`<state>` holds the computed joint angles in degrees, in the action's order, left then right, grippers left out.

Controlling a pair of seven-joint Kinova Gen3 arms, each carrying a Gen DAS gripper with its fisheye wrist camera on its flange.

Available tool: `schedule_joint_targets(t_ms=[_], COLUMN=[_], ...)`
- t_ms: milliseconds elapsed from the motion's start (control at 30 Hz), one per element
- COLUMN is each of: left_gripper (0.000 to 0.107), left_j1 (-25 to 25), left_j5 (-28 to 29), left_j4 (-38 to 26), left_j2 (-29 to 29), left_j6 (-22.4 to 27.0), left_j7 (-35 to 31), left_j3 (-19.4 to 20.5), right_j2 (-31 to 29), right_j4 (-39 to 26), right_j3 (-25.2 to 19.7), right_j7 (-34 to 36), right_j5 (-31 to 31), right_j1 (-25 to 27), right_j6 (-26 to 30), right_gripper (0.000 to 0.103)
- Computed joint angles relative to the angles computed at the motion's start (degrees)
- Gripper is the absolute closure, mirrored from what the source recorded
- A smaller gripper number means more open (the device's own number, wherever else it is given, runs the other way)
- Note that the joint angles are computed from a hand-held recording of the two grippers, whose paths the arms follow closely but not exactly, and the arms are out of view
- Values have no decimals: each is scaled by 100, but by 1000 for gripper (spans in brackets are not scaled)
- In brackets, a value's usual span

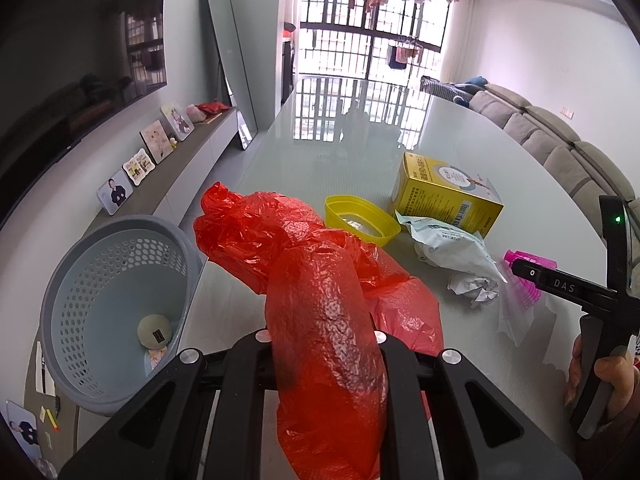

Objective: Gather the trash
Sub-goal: 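Lift the pink mesh cone with the right tool, then carry the pink cone and red bag over the grey basket with both tools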

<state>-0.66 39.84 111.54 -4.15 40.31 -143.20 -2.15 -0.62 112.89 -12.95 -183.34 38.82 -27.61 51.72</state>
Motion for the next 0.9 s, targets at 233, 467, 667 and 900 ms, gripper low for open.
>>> schedule_joint_targets(t_ms=[233,467,667,900], left_gripper=[94,94,94,94], left_j1=[19,24,-19,-100], left_j5=[-29,0,102,173], left_j4=[8,38,102,189], left_j2=[-3,-26,-144,-289], left_j6=[-27,-61,10,89], left_j7=[31,-14,-170,-374], left_j3=[11,-7,-120,-287], right_j2=[314,275,80,-24], right_j4=[-315,-272,-215,-376], right_j3=[-23,27,-206,-603], right_j7=[292,193,-215,-576], right_j5=[132,261,323,436], right_j1=[-248,-448,-641,-1010], right_j6=[523,569,864,1369], right_gripper=[32,48,51,51])
